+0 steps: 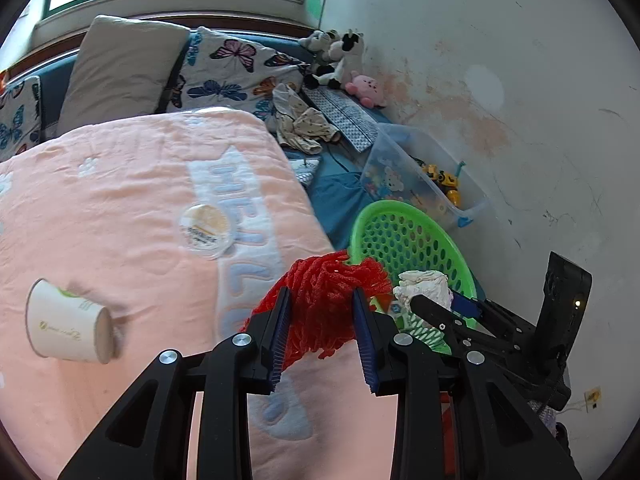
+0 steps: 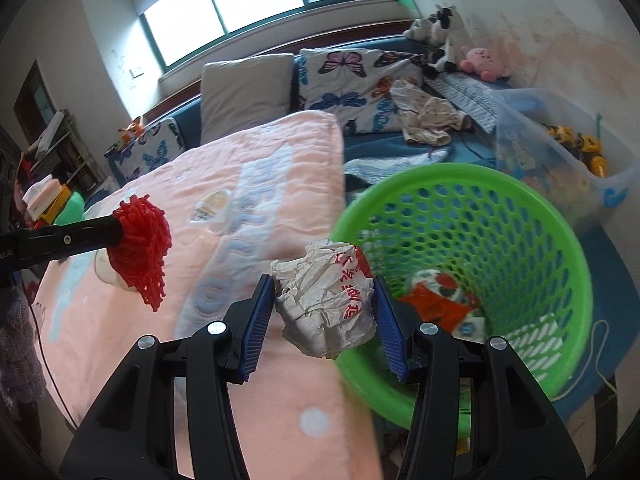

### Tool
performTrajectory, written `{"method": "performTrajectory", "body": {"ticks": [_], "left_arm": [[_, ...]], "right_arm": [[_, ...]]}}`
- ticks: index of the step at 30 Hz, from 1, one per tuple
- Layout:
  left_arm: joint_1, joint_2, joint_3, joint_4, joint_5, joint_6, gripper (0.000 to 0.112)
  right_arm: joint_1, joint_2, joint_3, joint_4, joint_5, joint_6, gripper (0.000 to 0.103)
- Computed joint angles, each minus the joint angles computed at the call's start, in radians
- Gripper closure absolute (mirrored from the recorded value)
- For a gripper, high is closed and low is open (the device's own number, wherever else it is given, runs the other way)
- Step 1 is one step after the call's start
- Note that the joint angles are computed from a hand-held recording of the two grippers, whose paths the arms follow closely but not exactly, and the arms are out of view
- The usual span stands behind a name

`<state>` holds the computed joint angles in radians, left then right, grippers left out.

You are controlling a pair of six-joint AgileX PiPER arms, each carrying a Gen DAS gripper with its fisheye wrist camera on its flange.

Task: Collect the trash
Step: 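Carry the paper bag into the basket and open the right tool while the left carries the net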

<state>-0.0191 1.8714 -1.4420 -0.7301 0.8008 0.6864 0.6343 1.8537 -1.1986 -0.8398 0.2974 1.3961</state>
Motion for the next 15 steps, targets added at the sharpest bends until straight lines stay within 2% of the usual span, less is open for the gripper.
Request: {"method": "performTrajectory", "body": {"ticks": [13,15], "left_arm": [[-0.168,0.073,-0.126,0.042,-0.007,-0.092,0.082],[-0.189,0.091,-0.152,0.048,-0.002,-0.104,0.082]], "right_arm": [[-0.105,-0.115,0.211,-0.227,0.0,0.291,0.05],[-0.121,-0.124,0.237,-0.256,-0.008,0.329,0.045]]}}
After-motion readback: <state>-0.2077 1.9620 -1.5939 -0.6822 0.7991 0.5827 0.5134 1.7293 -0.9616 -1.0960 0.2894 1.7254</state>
